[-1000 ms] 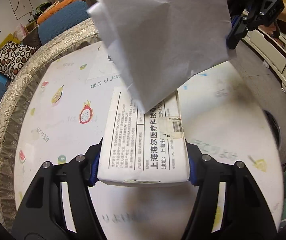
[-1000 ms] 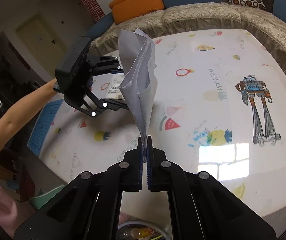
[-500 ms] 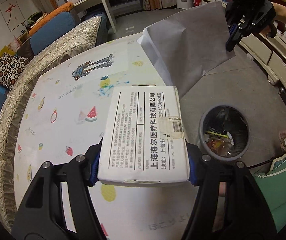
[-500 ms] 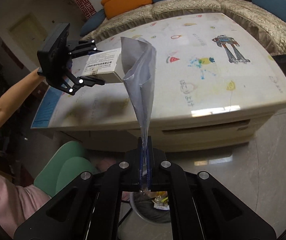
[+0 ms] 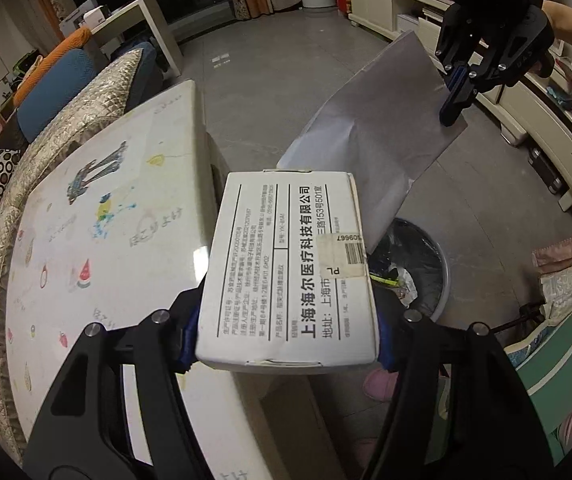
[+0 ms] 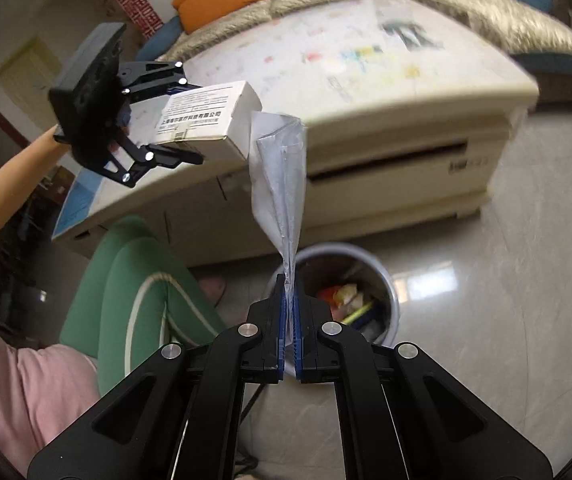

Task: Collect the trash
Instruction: 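Carry the white box and paper in both tools over the grey bin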

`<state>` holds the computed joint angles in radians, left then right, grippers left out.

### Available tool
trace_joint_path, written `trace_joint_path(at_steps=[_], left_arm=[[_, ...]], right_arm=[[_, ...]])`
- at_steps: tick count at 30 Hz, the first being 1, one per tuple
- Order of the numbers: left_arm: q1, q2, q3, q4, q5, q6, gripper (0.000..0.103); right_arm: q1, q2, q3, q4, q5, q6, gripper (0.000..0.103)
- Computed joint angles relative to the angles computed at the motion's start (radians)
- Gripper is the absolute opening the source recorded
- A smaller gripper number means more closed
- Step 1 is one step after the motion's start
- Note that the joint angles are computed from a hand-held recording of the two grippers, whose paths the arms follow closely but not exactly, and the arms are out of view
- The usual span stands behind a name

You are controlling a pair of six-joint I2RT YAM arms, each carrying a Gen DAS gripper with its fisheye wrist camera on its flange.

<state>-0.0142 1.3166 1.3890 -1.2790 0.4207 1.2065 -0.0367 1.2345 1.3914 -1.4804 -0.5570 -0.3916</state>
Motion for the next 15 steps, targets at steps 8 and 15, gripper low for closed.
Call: trace_joint_path(at_steps=[8, 15], left_arm=[[-0.162, -0.05, -0.189, 0.114, -0.105, -0.11, 0.061], [-0.312, -0.022, -0.367, 0.24, -0.207, -0.174, 0.061]], right_arm=[[-0.15, -0.094, -0.235, -0.026, 0.029, -0.147, 0.004], [-0.141, -0.086, -0.457, 0.103, 0.081, -0.136, 0.004]])
